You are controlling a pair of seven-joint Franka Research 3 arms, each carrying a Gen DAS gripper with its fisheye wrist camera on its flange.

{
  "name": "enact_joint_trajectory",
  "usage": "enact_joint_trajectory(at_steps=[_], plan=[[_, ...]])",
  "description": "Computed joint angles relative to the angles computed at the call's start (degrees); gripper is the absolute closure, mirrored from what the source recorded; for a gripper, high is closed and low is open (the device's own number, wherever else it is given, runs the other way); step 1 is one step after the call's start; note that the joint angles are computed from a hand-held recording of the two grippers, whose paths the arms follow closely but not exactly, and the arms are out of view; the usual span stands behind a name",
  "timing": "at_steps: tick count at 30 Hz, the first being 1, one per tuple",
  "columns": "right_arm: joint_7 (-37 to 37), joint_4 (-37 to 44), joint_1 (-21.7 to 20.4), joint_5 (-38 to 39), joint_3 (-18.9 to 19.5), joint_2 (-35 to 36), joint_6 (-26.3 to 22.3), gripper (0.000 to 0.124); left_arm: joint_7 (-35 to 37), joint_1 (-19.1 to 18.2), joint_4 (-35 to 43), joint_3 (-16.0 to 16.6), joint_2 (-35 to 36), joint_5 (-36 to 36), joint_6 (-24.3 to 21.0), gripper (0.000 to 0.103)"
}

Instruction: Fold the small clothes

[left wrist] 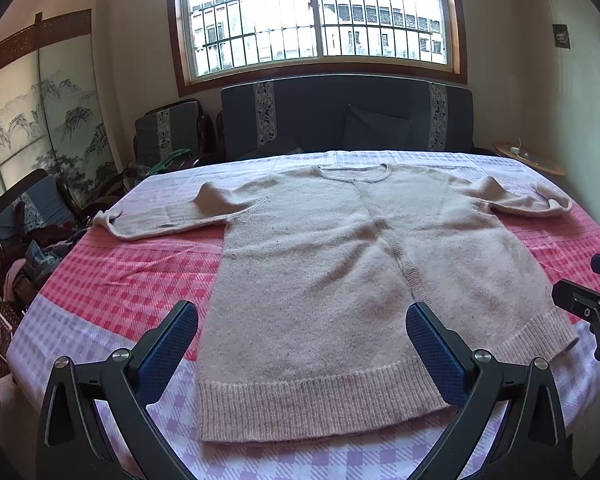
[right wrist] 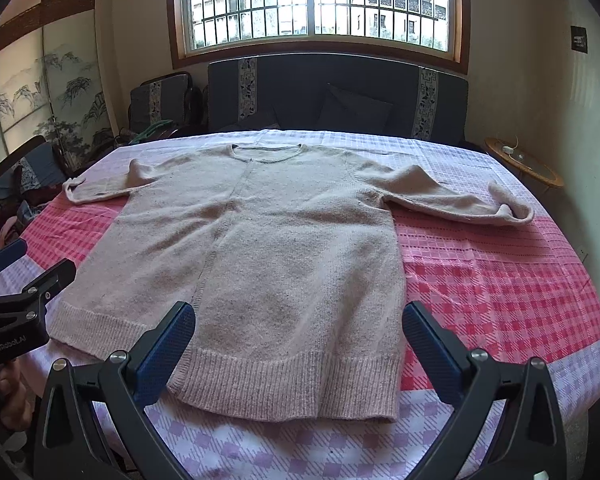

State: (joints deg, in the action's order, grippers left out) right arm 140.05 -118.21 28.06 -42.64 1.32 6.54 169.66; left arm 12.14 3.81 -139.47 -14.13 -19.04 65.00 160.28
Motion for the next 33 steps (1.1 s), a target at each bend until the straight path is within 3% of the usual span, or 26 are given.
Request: enact_joint_trajectory(at_steps=[19,26,33], plan=[[-7.4,0.6,-0.1,9.4,-1.1,2.4,0.9,0.022,1.7,-0.1,0.9,0.6,2.8,0.1,2.1,0.0],[-12.1,2.0,0.2,14.9,-2.1,4.0,0.8,0.033,2.1,-0.8,2.0,0.8,4.3,0.8,2.0,0.0],[-18.5,3.9,-0.4,21.8,-2.3,6.6,0.3,0.053,3.4,-2.0,3.7,1.5,6.9,0.3,1.7,0.0]])
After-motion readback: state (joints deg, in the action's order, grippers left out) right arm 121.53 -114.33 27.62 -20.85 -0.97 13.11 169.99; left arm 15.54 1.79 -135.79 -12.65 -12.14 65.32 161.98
